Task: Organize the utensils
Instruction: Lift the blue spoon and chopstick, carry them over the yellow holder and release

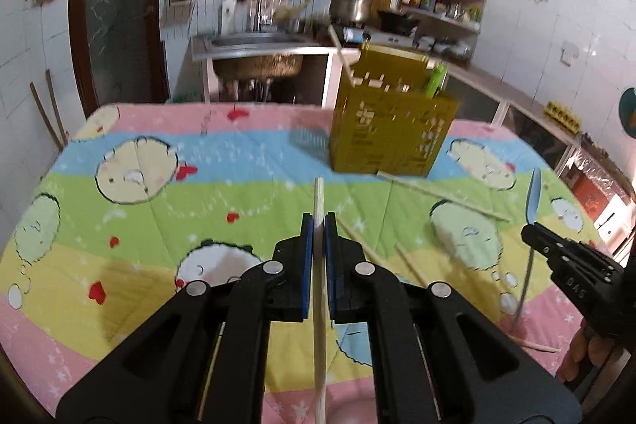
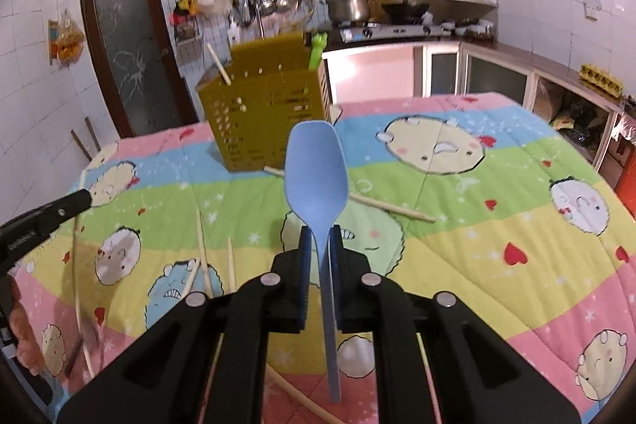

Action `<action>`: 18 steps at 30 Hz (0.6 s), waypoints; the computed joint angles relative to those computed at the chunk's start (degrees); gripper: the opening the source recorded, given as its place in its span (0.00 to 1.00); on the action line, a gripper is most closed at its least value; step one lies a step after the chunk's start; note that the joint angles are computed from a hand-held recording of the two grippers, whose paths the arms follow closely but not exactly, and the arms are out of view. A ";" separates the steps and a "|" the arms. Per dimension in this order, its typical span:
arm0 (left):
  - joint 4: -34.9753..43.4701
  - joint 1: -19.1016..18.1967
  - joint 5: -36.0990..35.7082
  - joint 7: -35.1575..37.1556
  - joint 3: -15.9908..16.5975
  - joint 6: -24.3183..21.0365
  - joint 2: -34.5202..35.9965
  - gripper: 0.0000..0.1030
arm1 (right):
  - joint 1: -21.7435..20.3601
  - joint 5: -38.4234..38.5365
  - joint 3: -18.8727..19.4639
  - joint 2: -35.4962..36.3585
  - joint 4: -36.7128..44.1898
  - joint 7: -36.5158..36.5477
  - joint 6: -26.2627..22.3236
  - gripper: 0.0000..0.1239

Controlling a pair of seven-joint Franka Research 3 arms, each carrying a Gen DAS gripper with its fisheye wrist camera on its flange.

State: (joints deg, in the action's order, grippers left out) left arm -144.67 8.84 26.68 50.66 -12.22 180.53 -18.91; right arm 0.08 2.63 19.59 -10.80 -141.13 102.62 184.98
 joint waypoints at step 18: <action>-4.48 19.92 -3.75 -1.81 -17.92 10.70 -9.01 0.04 | -11.04 11.19 13.04 -4.89 -2.96 -8.01 6.50 0.07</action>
State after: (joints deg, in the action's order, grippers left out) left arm -149.15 28.77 22.92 48.85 -30.14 191.23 -27.92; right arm -10.97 13.82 32.63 -15.70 -144.09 94.61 191.48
